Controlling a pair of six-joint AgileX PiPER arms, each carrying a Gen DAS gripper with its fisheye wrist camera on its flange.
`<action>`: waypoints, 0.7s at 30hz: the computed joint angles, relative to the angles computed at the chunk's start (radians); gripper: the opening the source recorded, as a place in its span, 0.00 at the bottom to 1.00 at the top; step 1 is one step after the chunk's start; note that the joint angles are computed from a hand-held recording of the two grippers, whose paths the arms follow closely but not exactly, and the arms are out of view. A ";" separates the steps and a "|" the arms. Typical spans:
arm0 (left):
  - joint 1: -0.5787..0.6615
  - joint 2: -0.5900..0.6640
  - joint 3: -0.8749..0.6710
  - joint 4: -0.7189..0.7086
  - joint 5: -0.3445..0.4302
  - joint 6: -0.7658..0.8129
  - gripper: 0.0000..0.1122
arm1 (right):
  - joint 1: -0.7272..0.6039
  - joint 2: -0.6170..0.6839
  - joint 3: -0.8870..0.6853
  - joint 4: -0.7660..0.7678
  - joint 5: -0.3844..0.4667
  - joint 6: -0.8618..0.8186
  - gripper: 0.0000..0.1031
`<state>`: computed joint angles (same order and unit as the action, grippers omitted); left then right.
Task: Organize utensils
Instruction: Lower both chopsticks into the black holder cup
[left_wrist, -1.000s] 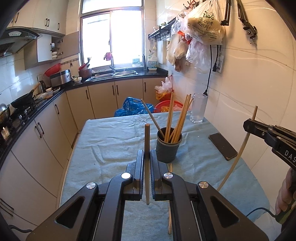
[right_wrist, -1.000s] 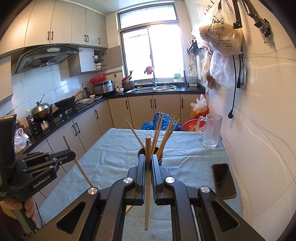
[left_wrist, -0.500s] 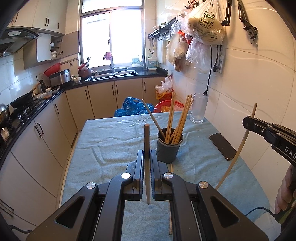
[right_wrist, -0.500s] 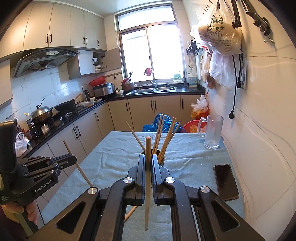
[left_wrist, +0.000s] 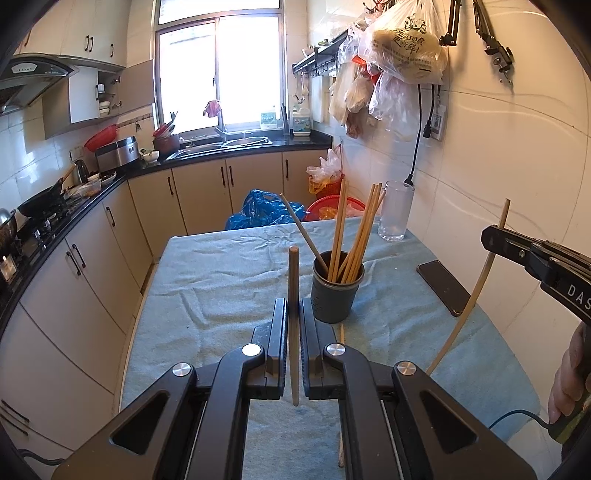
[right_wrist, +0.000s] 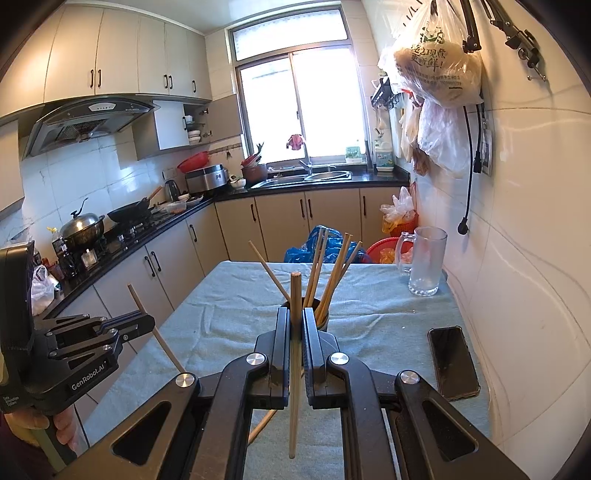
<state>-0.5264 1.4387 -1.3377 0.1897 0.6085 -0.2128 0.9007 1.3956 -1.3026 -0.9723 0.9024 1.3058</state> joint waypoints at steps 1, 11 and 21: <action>0.001 0.002 -0.004 -0.005 0.001 0.006 0.05 | 0.000 0.003 -0.004 0.001 0.000 0.002 0.07; 0.013 -0.001 -0.035 -0.097 0.009 0.103 0.05 | -0.009 0.011 -0.008 -0.009 -0.013 0.035 0.07; 0.037 0.050 -0.222 -0.202 0.058 0.226 0.05 | -0.017 0.031 -0.097 -0.046 0.009 0.019 0.07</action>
